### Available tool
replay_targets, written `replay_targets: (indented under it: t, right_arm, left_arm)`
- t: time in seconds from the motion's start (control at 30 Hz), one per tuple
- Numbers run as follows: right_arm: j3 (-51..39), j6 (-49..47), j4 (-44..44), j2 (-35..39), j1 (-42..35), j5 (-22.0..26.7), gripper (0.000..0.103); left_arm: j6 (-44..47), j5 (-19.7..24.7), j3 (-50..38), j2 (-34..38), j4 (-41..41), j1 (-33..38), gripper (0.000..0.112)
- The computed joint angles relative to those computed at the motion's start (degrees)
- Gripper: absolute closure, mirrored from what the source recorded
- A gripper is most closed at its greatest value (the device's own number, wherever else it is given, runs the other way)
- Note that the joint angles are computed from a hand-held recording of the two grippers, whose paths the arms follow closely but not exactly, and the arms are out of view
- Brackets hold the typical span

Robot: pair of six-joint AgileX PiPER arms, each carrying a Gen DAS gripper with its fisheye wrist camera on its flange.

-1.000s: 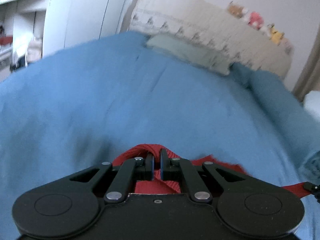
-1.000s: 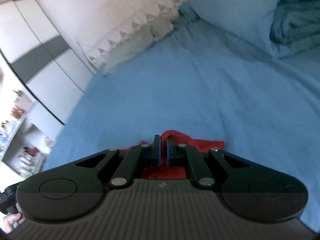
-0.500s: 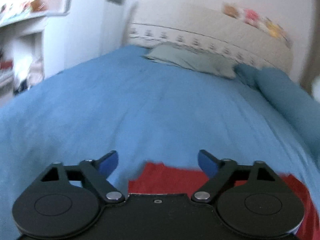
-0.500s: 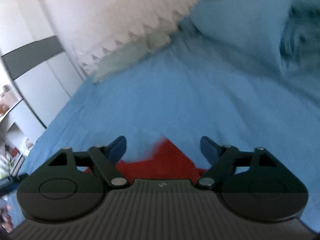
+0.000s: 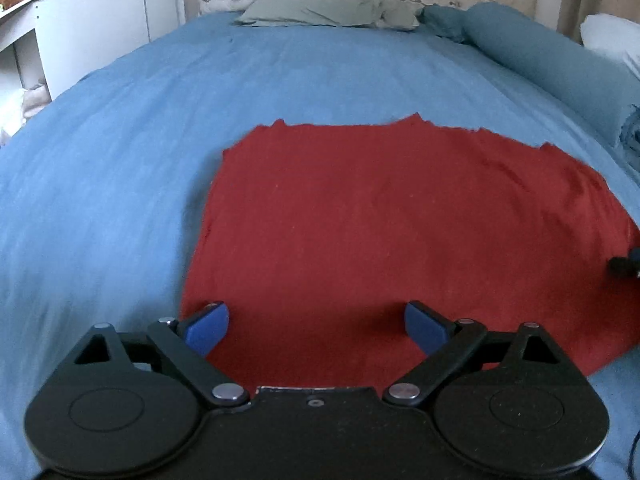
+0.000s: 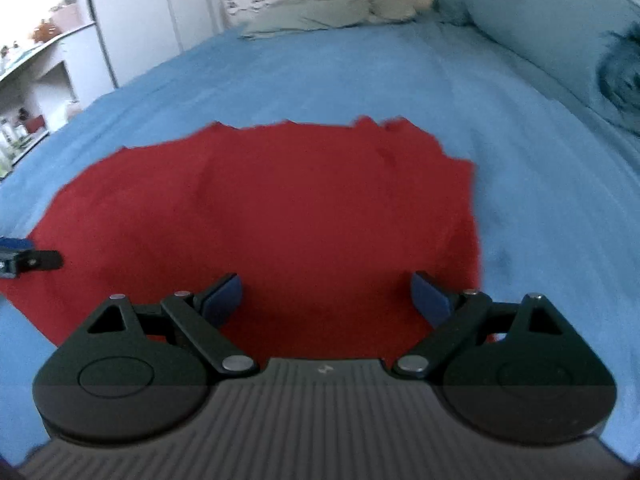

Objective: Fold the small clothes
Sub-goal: 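Release the hem with both grippers onto the folded sweater, then pinch the sweater edge with the right gripper and fold it over lengthwise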

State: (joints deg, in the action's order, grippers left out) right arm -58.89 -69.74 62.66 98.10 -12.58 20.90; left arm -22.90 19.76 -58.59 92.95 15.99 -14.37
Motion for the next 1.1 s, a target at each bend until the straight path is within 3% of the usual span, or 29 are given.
replay_targets:
  t: [0.07, 0.17, 0.23, 0.33, 0.47, 0.6, 0.7, 0.8, 0.97, 1.1]
  right_arm:
    - [-0.17, -1.76, 0.85, 0.40, -0.78, -1.03, 0.000]
    - [0.58, 7.74, -10.27, -0.72, -0.98, -4.79, 0.000]
    - [-0.10, 12.28, -13.07, -1.91, -4.68, -0.08, 0.000]
    - [2.15, 12.46, -13.91, -7.39, -6.52, 0.12, 0.000]
    - [2.63, 22.95, -26.13, -15.57, -7.66, 5.94, 0.000]
    - [6.58, 30.82, -36.28, -23.39, -5.21, 9.30, 0.000]
    - [10.78, 33.38, -33.38, -26.58, -5.43, 9.98, 0.000]
    - [15.61, 34.92, -27.34, -26.90, -5.41, 6.97, 0.000]
    - [19.58, 31.28, -13.32, -22.88, -5.06, -0.09, 0.000]
    - [18.72, 28.14, -2.02, -17.73, -6.15, -3.71, 0.007]
  left_arm:
    - [1.91, 1.54, 0.72, -1.52, -0.79, -0.14, 0.015]
    - [3.01, 4.22, 0.30, -2.47, -0.86, -0.30, 0.015]
    - [1.95, 6.16, -0.60, -2.87, 0.17, -0.54, 0.015]
    - [-8.74, 9.01, -1.43, -4.46, 9.43, -3.38, 0.015]
    - [-22.07, 14.13, -2.29, -8.87, 19.69, -9.40, 0.009]
    - [-25.57, 16.75, -3.02, -10.77, 20.49, -15.28, 0.009]
    - [-27.42, 18.82, -4.54, -8.12, 21.91, -19.31, 0.009]
    - [-27.76, 18.85, -5.87, -5.33, 19.89, -20.99, 0.009]
    - [-24.45, 15.74, -7.86, -2.19, 14.03, -19.55, 0.009]
    - [-22.58, 14.53, -9.49, -0.75, 11.21, -18.75, 0.009]
